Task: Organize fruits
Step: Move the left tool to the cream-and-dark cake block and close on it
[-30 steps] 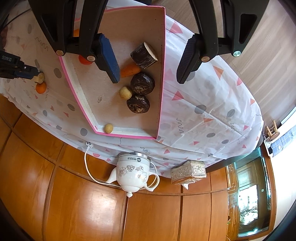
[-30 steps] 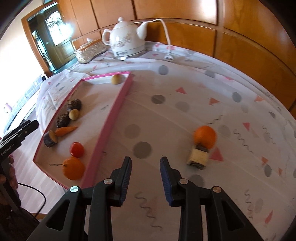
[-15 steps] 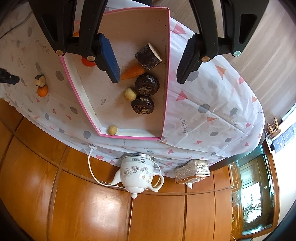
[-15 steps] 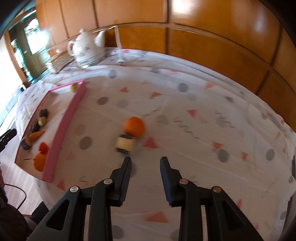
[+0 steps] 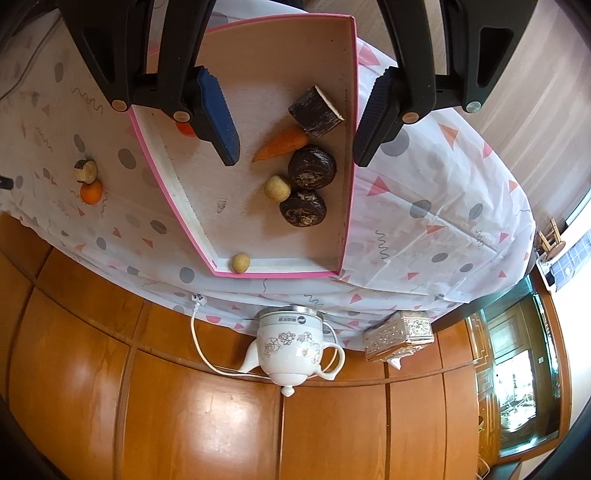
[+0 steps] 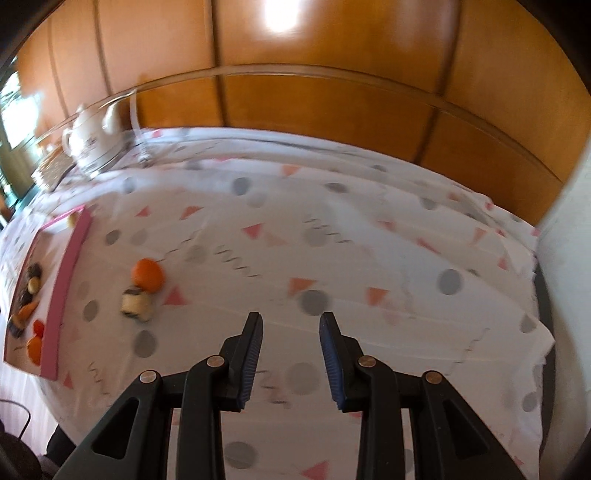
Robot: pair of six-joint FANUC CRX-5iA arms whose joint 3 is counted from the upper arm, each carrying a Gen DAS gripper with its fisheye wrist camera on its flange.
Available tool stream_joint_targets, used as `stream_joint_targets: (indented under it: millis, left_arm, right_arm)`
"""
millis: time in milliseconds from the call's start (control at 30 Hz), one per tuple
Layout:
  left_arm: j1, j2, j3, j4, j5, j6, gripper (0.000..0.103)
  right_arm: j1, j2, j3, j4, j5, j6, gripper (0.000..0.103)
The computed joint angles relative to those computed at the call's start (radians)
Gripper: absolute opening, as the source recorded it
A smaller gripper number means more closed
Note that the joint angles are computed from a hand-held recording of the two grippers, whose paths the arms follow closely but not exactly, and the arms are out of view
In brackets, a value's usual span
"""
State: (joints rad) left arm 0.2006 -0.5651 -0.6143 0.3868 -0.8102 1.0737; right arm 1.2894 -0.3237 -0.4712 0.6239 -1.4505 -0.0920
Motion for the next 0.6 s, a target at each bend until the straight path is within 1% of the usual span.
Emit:
stream_joint_targets:
  millis: [267,433,533,600]
  left_arm:
    - [-0.041,0.013,0.020,-0.029,0.004,0.016,0.064]
    - [-0.070,0.025,0.036,-0.055,0.004,0.032,0.064]
    - [-0.093,0.035,0.050,-0.068,0.008,0.039,0.064]
    - [-0.108,0.041,0.056,-0.069,0.012,0.037,0.064]
  right_arm:
    - [0.006,-0.108,-0.072,-0.017,-0.146,-0.138,0.032]
    - [0.020,-0.186,-0.132,-0.050,-0.198,-0.276,0.032]
    - [0.012,-0.213,-0.147,-0.070,-0.212,-0.343,0.032]
    - [0.023,-0.229,-0.157,-0.071,-0.241,-0.393,0.032]
